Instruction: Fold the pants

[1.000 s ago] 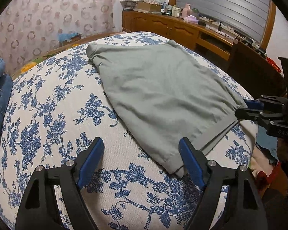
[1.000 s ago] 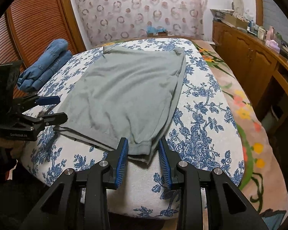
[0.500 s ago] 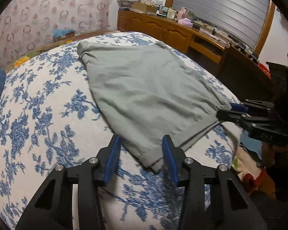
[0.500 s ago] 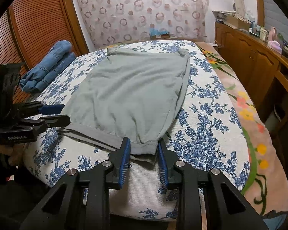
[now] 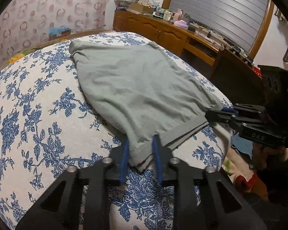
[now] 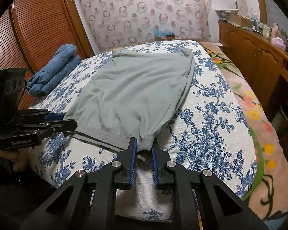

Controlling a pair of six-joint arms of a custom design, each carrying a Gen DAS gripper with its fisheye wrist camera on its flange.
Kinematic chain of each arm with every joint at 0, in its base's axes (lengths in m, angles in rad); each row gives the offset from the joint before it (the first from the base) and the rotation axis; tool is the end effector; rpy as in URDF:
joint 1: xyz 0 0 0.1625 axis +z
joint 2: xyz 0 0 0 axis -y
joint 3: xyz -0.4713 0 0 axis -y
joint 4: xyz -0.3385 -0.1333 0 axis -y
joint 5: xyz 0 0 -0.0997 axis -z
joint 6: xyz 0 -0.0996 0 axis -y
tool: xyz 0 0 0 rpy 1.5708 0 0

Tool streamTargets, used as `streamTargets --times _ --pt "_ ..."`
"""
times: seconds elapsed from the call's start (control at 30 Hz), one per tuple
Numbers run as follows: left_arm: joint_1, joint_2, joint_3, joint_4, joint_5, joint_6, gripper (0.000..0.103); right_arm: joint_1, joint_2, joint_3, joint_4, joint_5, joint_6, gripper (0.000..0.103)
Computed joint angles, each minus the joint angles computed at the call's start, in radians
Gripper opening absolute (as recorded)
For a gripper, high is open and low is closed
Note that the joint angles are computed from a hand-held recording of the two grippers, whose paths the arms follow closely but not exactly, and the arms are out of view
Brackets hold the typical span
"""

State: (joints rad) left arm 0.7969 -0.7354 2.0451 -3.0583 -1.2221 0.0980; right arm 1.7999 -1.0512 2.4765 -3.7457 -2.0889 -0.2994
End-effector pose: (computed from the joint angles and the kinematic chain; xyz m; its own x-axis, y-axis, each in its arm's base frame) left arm -0.2658 -0.5114 0.0772 -0.6437 0.6796 -0.3520 0.7545 0.6405 -0.1431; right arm 0.1760 -0.3851 0.2413 -0.8326 -0.0848 0.5473 -0.4310 0.7198 -0.5441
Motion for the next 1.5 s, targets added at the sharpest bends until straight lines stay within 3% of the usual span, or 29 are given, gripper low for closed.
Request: streamTargets --times 0.03,0.17,0.5,0.63,1.1,1.5 --pt "-0.002 0.000 0.002 -0.005 0.007 0.002 0.012 -0.001 0.000 0.001 -0.003 0.003 0.001 0.013" --pt "-0.001 -0.009 0.003 -0.018 -0.002 0.002 0.008 -0.003 0.002 0.007 -0.023 0.015 0.002 0.011" --pt "-0.032 -0.058 0.001 -0.083 -0.011 0.039 0.007 0.051 -0.031 -0.018 -0.052 0.023 -0.046 0.010" --pt "-0.032 -0.099 -0.023 -0.077 -0.065 0.021 0.006 0.086 -0.068 -0.046 -0.018 0.049 -0.065 0.009" --pt "-0.092 -0.176 -0.096 -0.167 0.025 0.132 0.005 0.240 -0.087 -0.210 0.037 0.025 -0.229 0.007" --pt "-0.036 -0.112 -0.312 -0.161 0.110 0.216 0.005 0.140 0.015 -0.491 0.213 0.163 -0.314 0.007"
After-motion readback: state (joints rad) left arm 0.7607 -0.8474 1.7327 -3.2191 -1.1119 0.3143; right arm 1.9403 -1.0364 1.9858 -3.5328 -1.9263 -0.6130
